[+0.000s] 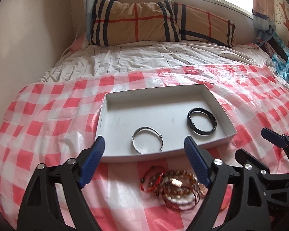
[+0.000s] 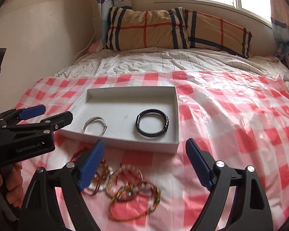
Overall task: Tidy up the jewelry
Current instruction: 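Withdraw both open tools from the box back over the bracelet pile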
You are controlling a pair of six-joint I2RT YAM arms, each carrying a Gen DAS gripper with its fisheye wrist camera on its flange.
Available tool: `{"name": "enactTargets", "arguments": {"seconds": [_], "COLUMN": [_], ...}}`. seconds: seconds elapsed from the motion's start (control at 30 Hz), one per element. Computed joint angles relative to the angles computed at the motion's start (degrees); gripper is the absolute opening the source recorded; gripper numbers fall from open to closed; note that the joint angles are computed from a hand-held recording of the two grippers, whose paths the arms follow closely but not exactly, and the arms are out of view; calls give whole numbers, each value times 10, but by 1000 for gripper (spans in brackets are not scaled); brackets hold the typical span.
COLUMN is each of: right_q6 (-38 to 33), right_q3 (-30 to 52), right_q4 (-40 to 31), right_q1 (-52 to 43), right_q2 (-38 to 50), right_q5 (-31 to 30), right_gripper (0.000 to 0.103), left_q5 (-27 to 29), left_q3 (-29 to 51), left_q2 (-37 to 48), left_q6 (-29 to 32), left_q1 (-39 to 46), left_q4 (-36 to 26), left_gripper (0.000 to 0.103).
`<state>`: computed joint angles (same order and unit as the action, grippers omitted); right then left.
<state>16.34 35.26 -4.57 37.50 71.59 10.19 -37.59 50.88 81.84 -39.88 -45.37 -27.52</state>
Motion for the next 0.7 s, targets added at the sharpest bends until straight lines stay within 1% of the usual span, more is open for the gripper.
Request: {"name": "enactTargets", "arguments": {"seconds": [0.07, 0.17, 0.27, 0.33, 0.53, 0.7], "right_q6": [15, 41, 57, 58, 42, 34], "right_q3": [-26, -65, -88, -90, -87, -86], "right_q4": [-19, -44, -64, -68, -50, -44], "right_q1": [17, 42, 48, 41, 26, 27], "right_q2": [-47, -114, -143, -142, -109, -94], "right_q5": [17, 38, 44, 41, 23, 22], "right_gripper": [85, 87, 87, 87, 87, 87], "left_q5": [-20, -50, -70, -65, -49, -29], "left_q3": [-7, -16, -32, -44, -63, -71], "left_q2": [-17, -33, -45, -52, -60, -62], "left_q6": [-32, -89, -136, -143, -135, -125], "left_q1": [-34, -78, -107, -109, -87, -67], "left_q4": [-33, -76, -95, -87, -65, -51], "left_gripper": [86, 91, 93, 93, 93, 93]}}
